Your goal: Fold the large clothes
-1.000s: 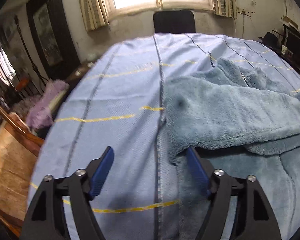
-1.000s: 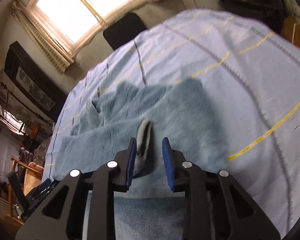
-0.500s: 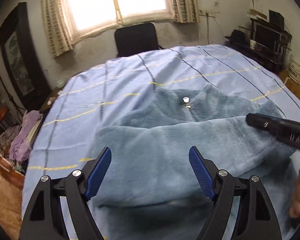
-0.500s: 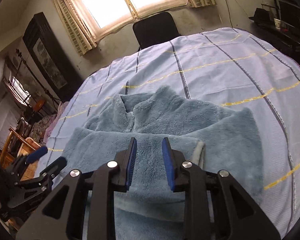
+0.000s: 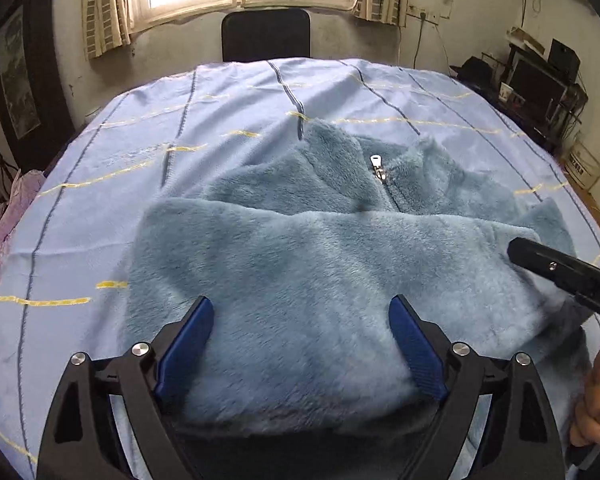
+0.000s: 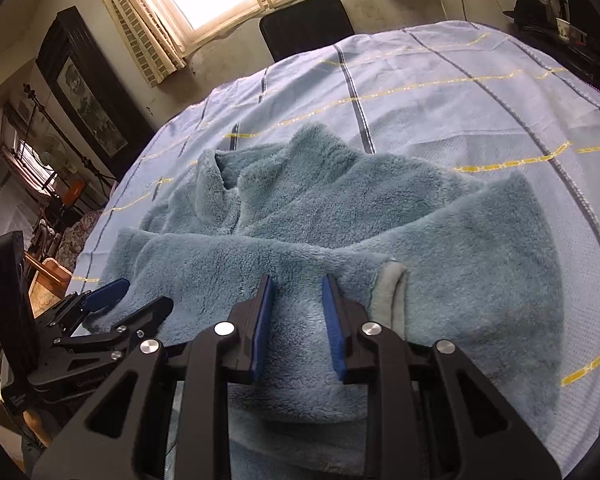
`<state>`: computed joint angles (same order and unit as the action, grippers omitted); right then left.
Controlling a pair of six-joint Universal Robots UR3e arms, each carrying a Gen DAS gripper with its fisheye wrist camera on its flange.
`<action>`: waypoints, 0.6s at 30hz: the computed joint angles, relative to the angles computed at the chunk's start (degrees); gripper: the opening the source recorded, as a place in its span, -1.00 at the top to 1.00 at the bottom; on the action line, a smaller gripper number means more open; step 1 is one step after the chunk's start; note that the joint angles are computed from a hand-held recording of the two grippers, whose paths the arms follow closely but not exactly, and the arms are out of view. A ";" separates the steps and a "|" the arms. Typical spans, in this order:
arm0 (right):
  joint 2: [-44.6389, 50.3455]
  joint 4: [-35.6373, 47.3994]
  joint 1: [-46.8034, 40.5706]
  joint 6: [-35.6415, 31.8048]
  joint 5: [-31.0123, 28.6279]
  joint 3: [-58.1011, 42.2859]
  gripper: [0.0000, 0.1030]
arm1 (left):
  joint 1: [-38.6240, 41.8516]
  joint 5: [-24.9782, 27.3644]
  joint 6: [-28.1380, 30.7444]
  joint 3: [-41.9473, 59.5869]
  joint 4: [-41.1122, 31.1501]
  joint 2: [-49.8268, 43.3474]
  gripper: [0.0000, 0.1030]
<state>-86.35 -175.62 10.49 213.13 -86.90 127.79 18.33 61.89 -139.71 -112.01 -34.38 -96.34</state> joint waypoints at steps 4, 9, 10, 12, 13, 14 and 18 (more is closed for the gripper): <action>-5.55 1.69 2.79 -0.38 -3.04 0.72 0.46 | 3.97 -0.88 1.43 -1.28 -1.61 3.75 -0.76; -9.74 5.51 5.84 -0.50 -4.93 1.24 0.46 | 8.25 -1.53 4.38 0.44 -8.29 5.20 -0.75; -10.72 6.09 6.13 -0.50 -5.19 1.73 0.46 | 9.00 -1.41 5.50 0.47 -9.36 5.77 -0.75; -13.32 7.34 5.86 -0.69 -4.53 3.11 0.38 | 10.95 -1.07 8.91 0.04 -12.23 7.66 -0.75; -14.52 7.86 5.72 -0.83 -4.33 3.80 0.32 | 12.32 -1.06 11.27 -0.51 -14.20 9.07 -0.75; -16.05 8.63 5.75 -0.82 -4.50 4.59 0.24 | 13.50 -1.25 13.07 -1.02 -15.66 10.10 -0.75; -23.07 11.65 6.35 -0.11 -5.24 9.06 0.18 | 20.00 -3.03 20.57 -3.54 -23.61 14.24 -0.75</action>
